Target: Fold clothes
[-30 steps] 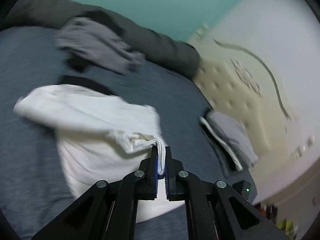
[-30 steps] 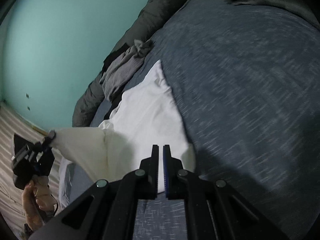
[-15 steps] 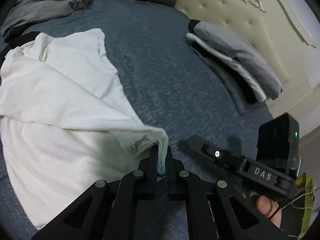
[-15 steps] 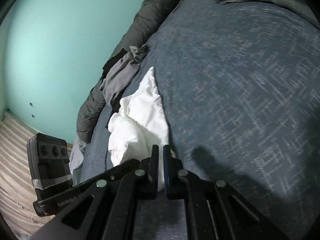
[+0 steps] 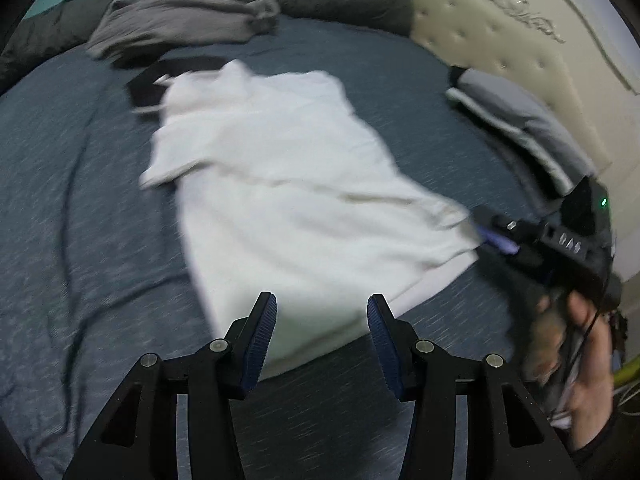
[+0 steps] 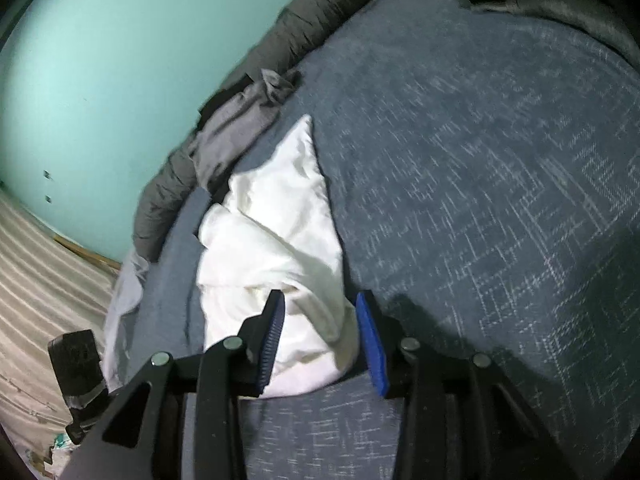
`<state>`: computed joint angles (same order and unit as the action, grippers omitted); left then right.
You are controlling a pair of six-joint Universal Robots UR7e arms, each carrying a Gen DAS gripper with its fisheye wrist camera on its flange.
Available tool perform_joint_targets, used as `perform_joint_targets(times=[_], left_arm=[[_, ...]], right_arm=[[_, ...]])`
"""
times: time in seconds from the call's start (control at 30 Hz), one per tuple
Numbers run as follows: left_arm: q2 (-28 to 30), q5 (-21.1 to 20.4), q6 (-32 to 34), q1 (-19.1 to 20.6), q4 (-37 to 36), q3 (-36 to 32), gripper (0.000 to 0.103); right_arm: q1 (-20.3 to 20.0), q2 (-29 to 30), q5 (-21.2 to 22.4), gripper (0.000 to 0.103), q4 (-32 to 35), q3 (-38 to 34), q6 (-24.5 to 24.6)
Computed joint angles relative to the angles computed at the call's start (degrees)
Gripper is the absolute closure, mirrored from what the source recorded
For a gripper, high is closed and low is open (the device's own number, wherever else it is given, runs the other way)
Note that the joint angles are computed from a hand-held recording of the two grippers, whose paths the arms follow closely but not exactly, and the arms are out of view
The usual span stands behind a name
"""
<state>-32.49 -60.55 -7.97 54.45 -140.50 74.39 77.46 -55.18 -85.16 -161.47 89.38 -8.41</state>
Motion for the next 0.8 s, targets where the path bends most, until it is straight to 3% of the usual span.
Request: perform_joint_targets(times=[0.13,0.23,0.3,0.37,0.43,0.73,0.8], left_arm=[[-0.48,2.04,1.66,0.27,-0.11,2.16,0.052],[-0.05,3.58,3.54,0.11,0.07,2.64,0.055],[0.30,4.26,4.48,0.09,-0.25,2.63,0.066],[0.41,4.36,4.85,0.19,-0.22,2.54,0.090],[0.33,4.33,5.39,0.22,-0.21,2.64,0.102],[-3.24,3.79,5.95,0.03,-4.35,6.64,0.102],[-4.18,4.24,5.93,-0.06,-4.43,7.55,0.102]], right_arm=[[-0.11,0.47,-0.74,0.065,0.14,-0.13,-0.13],[0.11,0.56,-0.86,0.083,0.18,-0.10,-0.83],[0.19,0.62,-0.60,0.095,0.26,-0.10,-1.22],[0.29,0.52,-0.14,0.098,0.18,-0.04,-1.45],[0.35,0.29,0.65,0.098,0.10,0.13,-1.59],[-0.03,-1.76,7.50,0.098,1.96,1.72,0.64],[0.17,-1.96,6.77,0.098,2.13,1.95,0.64]])
